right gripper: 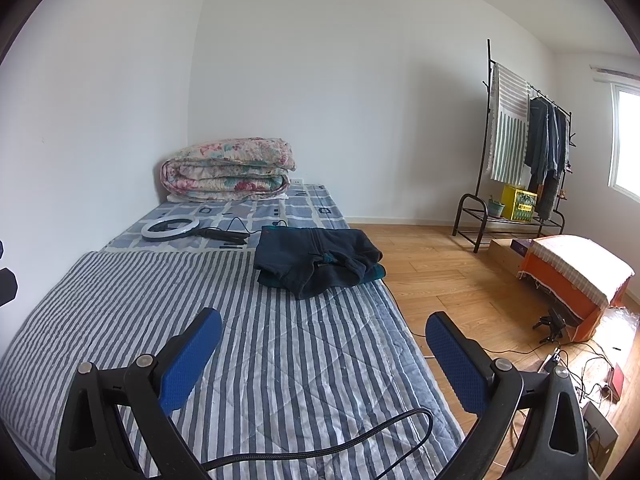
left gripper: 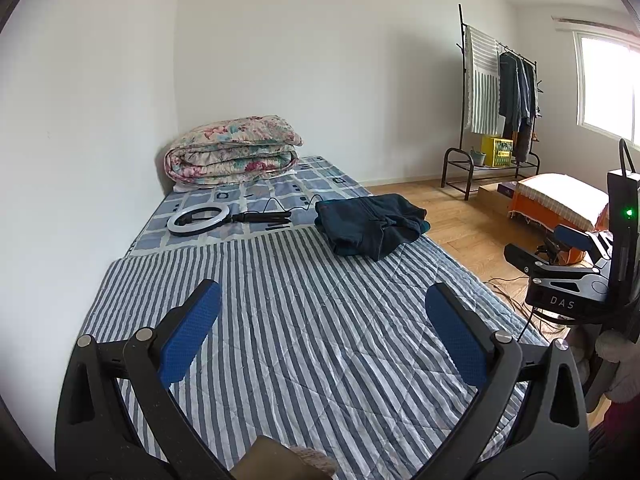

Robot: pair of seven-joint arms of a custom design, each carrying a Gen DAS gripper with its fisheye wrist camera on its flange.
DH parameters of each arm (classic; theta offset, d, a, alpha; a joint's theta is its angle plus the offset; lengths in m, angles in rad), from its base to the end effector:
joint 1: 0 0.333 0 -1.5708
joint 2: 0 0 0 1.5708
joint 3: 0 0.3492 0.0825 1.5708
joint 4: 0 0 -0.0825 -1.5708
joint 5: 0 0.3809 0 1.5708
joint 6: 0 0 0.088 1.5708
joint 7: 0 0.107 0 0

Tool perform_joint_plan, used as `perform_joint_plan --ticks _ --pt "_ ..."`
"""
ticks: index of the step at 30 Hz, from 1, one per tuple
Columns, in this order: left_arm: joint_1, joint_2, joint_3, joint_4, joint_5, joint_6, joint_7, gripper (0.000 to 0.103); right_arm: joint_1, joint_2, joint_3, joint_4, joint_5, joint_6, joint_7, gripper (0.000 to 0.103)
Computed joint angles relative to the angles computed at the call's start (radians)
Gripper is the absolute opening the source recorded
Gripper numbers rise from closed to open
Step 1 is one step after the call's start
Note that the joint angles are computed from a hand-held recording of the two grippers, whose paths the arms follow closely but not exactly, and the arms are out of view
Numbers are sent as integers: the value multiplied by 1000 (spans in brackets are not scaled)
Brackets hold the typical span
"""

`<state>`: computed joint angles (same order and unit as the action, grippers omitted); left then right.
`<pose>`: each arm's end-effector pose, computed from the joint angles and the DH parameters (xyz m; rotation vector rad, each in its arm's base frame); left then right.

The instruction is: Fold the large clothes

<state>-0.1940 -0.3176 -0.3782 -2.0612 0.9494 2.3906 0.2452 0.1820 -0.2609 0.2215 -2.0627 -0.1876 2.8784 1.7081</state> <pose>0.4094 -0.2909 0.6656 -1.6791 1.3612 -0.8251 0.4649 0.2290 0.7062 -1.8405 1.1612 -0.8372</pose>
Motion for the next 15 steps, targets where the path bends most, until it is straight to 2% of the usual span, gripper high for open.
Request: perform_joint_plan --ticks 15 --pt "0 0 0 1 -1 -3 3 103 -1 -7 -2 -11 1 4 -6 103"
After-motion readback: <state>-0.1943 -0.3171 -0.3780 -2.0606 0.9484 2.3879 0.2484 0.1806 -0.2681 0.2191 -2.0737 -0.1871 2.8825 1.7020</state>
